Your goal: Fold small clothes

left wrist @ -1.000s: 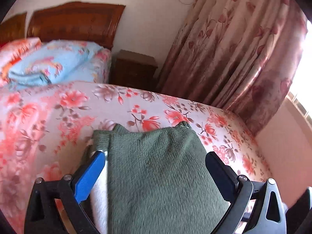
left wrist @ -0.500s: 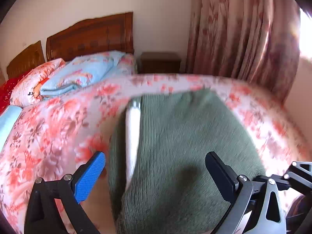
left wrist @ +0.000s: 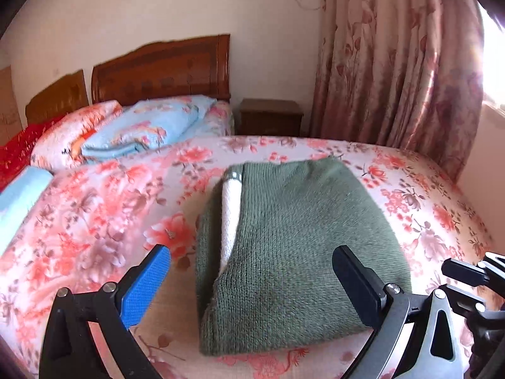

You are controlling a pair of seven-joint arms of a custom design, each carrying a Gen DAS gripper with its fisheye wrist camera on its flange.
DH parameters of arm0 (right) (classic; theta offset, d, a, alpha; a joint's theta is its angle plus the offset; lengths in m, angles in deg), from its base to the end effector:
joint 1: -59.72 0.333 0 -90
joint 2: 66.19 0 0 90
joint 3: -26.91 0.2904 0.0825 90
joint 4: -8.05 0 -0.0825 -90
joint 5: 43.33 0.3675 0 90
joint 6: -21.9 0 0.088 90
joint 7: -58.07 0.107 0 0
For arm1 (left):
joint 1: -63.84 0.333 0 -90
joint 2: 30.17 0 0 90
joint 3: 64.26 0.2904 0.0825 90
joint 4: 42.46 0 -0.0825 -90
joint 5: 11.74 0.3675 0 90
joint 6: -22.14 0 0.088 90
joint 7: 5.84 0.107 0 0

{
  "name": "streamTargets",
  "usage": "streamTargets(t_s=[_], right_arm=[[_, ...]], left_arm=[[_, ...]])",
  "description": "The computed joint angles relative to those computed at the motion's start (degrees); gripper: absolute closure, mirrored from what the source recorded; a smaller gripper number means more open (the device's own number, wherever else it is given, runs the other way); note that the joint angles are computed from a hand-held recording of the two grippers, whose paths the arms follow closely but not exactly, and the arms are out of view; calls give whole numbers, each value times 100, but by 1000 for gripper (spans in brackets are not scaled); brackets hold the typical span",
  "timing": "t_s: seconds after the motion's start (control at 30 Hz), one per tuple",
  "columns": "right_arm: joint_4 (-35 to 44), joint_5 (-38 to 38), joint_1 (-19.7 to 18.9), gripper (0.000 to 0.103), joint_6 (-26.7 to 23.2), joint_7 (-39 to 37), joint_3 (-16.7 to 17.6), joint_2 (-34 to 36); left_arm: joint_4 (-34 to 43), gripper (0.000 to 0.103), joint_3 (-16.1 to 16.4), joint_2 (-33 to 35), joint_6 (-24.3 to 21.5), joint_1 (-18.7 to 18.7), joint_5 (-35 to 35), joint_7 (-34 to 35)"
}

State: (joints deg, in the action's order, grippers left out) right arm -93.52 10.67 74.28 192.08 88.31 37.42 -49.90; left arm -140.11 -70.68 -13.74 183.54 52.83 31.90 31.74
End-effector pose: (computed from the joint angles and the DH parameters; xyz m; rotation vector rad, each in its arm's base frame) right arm 0.6157 0.2139 0.4690 -1.9247 1.0337 -0.5209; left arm 0.6249 -0.2233 0.4954 -1.6846 1.6762 -0.8751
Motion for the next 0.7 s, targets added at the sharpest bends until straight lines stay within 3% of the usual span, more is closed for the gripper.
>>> streamTargets(t_s=[0.1, 0.3, 0.4, 0.43, 0.53, 0.7], right_arm=[[-158, 66, -3, 75, 11, 119, -19, -149], [-538, 878, -26, 74, 239, -657, 103, -577], [-602, 1292, 31, 74, 261, -1029, 88, -690], [-622, 1419, 56, 74, 254, -1143, 79, -723], [-689, 1356, 192, 74, 232, -1038, -24, -771], [-915, 927, 350, 74, 273, -443, -151, -865]], left_arm=[[-194, 0, 121, -221, 251, -85, 356, -411], [-418, 0, 100, -615, 289, -123, 1011, -1092], [-464, 0, 78, -778, -148, -199, 1440, -1723], [-461, 0, 63, -821, -492, -250, 1632, -2038], [-473, 0, -72, -842, -1097, -230, 1633, -2269], [-970, 0, -174, -1105, -717, -82, 1664, -2382]])
